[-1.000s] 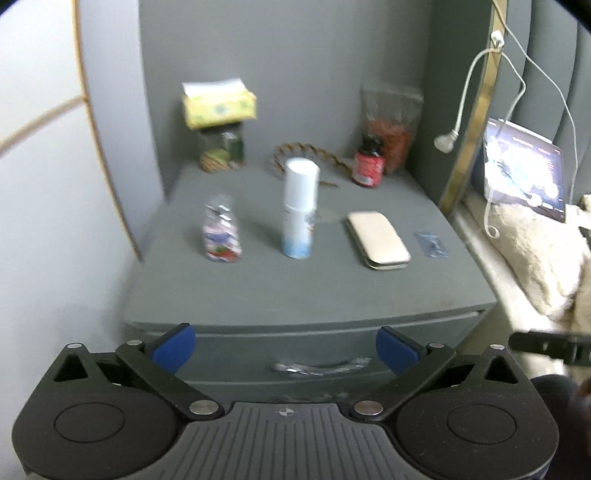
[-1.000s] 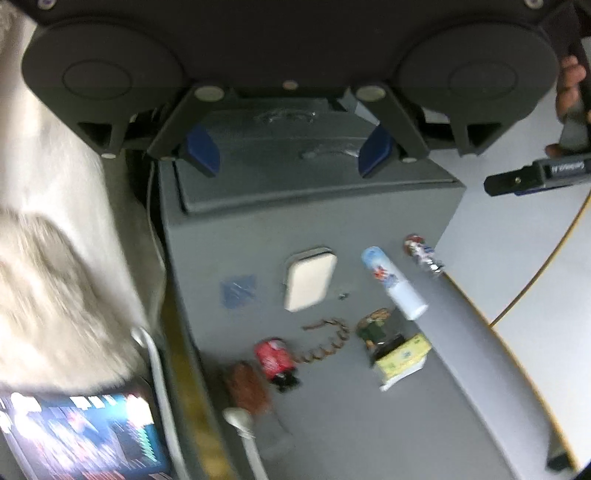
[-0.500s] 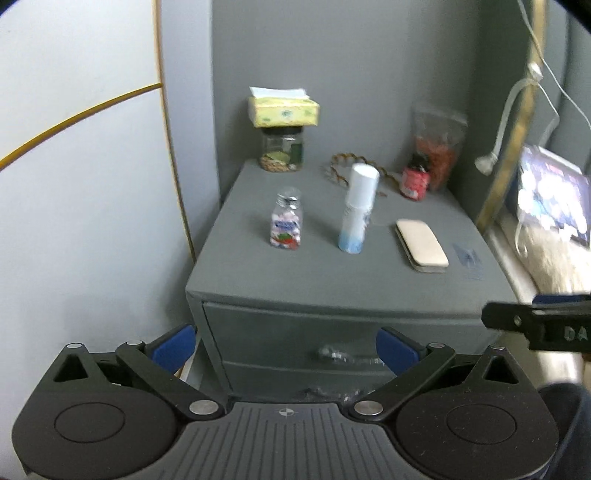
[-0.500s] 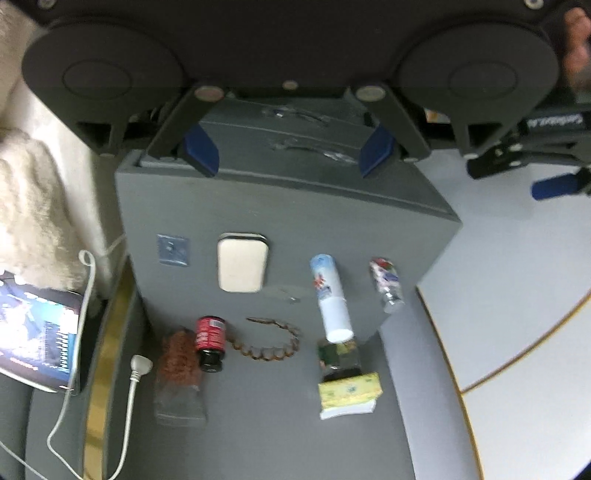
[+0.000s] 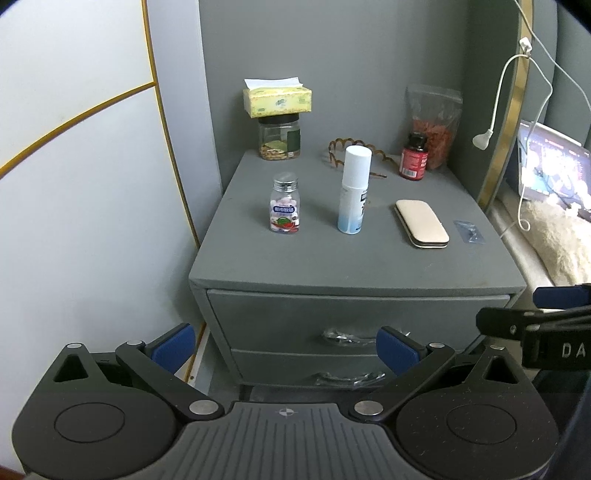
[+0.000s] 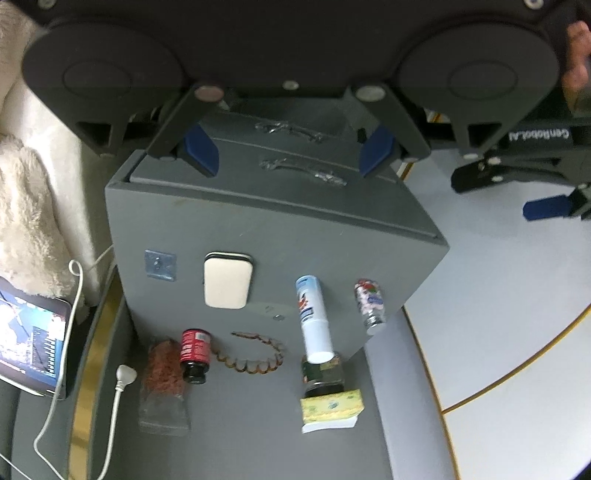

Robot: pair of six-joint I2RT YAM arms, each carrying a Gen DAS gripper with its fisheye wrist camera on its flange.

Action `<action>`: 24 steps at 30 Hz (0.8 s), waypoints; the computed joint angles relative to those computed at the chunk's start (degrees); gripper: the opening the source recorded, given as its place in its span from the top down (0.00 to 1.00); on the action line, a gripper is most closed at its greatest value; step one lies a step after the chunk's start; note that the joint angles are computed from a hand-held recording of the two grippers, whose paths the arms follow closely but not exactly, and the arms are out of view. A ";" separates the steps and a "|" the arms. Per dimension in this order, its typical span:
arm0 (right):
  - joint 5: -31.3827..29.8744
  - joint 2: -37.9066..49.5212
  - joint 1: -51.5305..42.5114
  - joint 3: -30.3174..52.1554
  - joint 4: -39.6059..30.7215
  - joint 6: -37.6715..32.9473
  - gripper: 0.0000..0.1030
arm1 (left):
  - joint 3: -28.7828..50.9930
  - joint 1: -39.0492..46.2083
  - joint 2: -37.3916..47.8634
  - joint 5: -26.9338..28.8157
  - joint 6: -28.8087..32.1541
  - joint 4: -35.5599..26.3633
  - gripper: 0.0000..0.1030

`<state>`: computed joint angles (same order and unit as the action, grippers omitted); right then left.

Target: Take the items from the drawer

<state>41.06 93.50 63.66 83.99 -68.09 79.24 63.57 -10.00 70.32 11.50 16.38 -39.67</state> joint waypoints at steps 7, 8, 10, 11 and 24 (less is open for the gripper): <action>-0.77 0.51 0.06 0.14 0.93 -0.26 0.20 | -0.04 -0.26 -0.54 -0.15 0.10 0.01 0.00; -0.67 0.67 0.14 0.47 0.68 -0.24 0.20 | -0.04 -0.30 -0.65 0.03 0.17 -0.05 0.00; -0.46 0.87 0.25 0.82 0.33 -0.23 0.20 | -0.18 -0.40 -0.82 0.04 0.24 -0.01 0.00; -0.40 0.91 0.29 0.91 0.18 -0.18 0.20 | -0.20 -0.45 -0.82 0.01 0.26 0.01 0.00; -0.14 0.18 0.39 0.30 0.36 0.43 0.20 | -0.12 -0.51 -0.47 0.03 0.05 0.22 0.00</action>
